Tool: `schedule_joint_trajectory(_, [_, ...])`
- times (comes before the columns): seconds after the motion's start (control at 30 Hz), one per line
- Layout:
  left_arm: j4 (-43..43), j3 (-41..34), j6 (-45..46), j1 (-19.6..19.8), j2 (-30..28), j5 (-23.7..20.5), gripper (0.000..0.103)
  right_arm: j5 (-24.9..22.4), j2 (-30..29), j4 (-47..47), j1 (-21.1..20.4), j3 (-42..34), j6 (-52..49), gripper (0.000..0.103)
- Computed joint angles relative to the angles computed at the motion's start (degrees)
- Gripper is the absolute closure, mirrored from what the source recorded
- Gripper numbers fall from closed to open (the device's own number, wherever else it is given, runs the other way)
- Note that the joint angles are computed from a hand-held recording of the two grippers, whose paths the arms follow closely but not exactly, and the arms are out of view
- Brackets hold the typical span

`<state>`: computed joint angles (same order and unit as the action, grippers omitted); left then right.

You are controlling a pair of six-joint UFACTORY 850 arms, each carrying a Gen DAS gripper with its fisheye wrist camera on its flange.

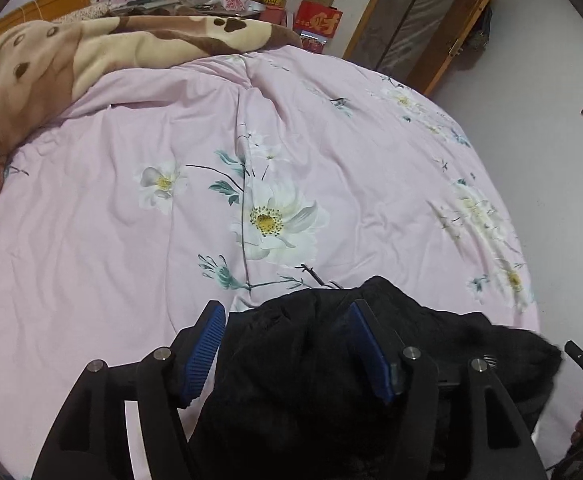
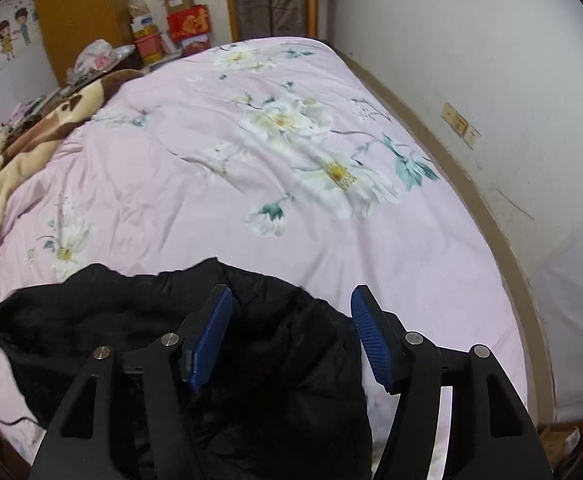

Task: Fold large clothes

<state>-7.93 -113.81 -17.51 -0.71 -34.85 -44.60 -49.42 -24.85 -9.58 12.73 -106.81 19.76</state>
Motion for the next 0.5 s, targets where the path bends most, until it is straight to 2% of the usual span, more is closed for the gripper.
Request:
schedule_joint_trajectory(0.1, [2.26, 3.13, 0.23, 0.24, 2.28, 2.63, 0.036, 5.13, 3.83, 1.39, -0.87, 5.52, -3.98, 0.041])
schedule_joint_trajectory(0.17, [0.66, 7.54, 4.43, 0.74, 4.83, 6.4, 0.022, 7.22, 5.94, 2.3, -1.77, 9.18, -6.75, 0.04])
schedule_joint_trajectory(0.2, [-1.45, 8.62, 7.59, 1.08, 5.27, 6.75, 0.02, 7.99, 6.68, 2.34, -2.24, 10.86, -7.68, 0.038])
schedule_joint_trajectory(0.27, [-5.56, 10.06, 13.25, 1.71, 5.33, 5.74, 0.02, 8.08, 7.13, 4.31, -3.23, 12.89, -10.77, 0.036])
schedule_joint_trajectory(0.37, [-7.69, 10.5, 16.41, 1.71, 4.28, 4.28, 0.02, 8.95, 6.94, 9.93, -4.25, 14.8, -17.24, 0.035])
schedule_joint_trajectory(0.5, [-8.14, 8.95, 14.7, 1.12, 1.59, 1.81, 0.02, 8.85, 4.63, 18.53, -4.91, 14.91, -24.48, 0.035])
